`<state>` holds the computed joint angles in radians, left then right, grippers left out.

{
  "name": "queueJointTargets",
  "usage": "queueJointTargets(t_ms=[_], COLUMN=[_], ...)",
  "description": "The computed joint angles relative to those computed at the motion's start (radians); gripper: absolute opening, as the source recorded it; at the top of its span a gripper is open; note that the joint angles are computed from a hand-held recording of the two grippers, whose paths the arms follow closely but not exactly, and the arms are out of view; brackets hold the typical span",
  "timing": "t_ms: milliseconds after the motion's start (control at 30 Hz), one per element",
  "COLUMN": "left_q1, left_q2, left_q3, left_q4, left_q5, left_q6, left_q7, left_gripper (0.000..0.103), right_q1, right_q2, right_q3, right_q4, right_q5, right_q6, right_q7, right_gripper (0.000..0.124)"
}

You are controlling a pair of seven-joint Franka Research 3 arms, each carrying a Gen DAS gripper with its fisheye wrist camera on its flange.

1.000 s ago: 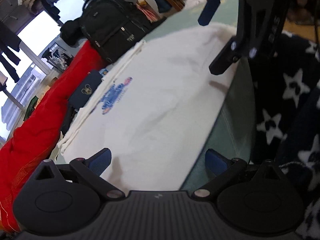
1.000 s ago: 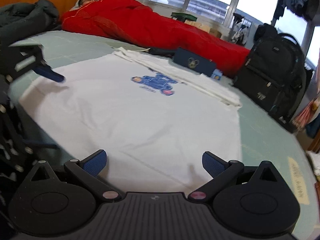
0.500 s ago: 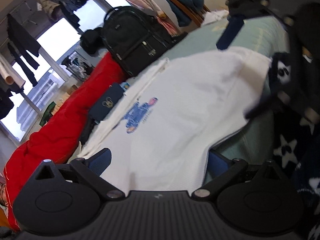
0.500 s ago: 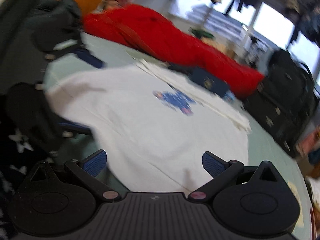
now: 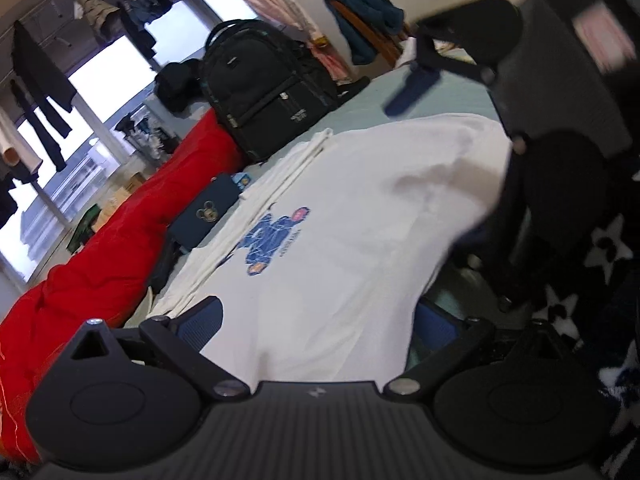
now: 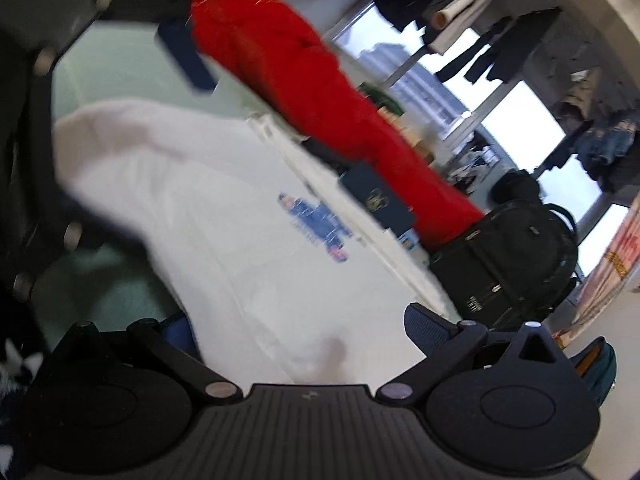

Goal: Fold clothes

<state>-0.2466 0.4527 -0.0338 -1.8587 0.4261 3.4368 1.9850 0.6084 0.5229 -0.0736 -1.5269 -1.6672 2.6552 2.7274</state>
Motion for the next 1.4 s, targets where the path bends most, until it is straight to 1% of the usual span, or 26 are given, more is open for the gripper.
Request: queueJointTargets(t_ms=[100,167,200,233,267,333,400,467,567,633,733,933,1033,1233,1333,1400], left_q1=[-0.104,-0.203,-0.247,-0.277,-0.285,-0.264,-0.245,-0.249,-0.260,-0.271,-0.268,-0.332,-0.333,-0.353,-0.356,-0.357], left_q2=[0.030,0.058,0.073,0.086,0.091,0.092,0.086,0.082,0.082,0.084,0.085,0.113,0.116,0.120,0.120,0.122], left_q3=[0.099,0.197,0.239,0.267,0.272,0.247,0.226,0.230,0.243,0.255,0.248,0.298,0.301,0.326,0.325,0.327], left_q4=[0.020,0.032,0.039,0.045,0.050,0.056,0.050,0.039,0.028,0.024,0.023,0.047,0.049,0.052,0.053,0.062], left_q5=[-0.068,-0.160,-0.211,-0.255,-0.283,-0.310,-0.329,-0.358,-0.404,-0.438,-0.468,-0.553,-0.585,-0.662,-0.678,-0.683], left_q6=[0.020,0.052,0.067,0.079,0.084,0.088,0.096,0.101,0.100,0.098,0.091,0.117,0.119,0.118,0.130,0.113], left_q7=[0.041,0.089,0.118,0.142,0.153,0.161,0.176,0.206,0.252,0.275,0.287,0.351,0.376,0.424,0.444,0.467], left_gripper=[0.101,0.101,0.101,0.101,0.101,0.101,0.101,0.101,0.101,0.101,0.101,0.101,0.101,0.101,0.101,0.101], right_q1=[-0.003,-0.010,-0.013,-0.017,-0.019,-0.022,-0.015,-0.002,0.014,0.008,-0.006,-0.013,-0.011,-0.015,-0.017,-0.022], right_q2=[-0.013,-0.020,-0.022,-0.021,-0.019,-0.009,0.002,0.008,-0.004,-0.015,-0.030,-0.005,0.000,-0.016,-0.019,-0.020], right_q3=[0.000,0.004,0.006,0.008,0.009,0.010,0.004,-0.009,-0.024,-0.019,-0.010,-0.005,-0.013,-0.018,-0.017,-0.015], right_q4=[-0.010,-0.015,-0.015,-0.015,-0.014,-0.009,-0.009,-0.015,-0.044,-0.062,-0.082,-0.038,-0.033,-0.062,-0.065,-0.064], right_q5=[-0.021,-0.018,-0.019,-0.017,-0.014,0.000,0.022,0.026,-0.016,-0.018,-0.006,0.015,0.022,0.011,-0.011,-0.023], right_q6=[0.000,0.004,0.008,0.013,0.014,0.015,-0.016,-0.055,-0.117,-0.148,-0.183,-0.210,-0.211,-0.213,-0.220,-0.216], right_q7=[0.042,0.052,0.057,0.056,0.050,0.023,-0.016,-0.036,-0.017,-0.015,-0.015,-0.023,-0.025,-0.001,0.006,-0.002], right_gripper=[0.103,0.103,0.103,0.103,0.103,0.103,0.103,0.103,0.103,0.103,0.103,0.103,0.103,0.103,0.103,0.103])
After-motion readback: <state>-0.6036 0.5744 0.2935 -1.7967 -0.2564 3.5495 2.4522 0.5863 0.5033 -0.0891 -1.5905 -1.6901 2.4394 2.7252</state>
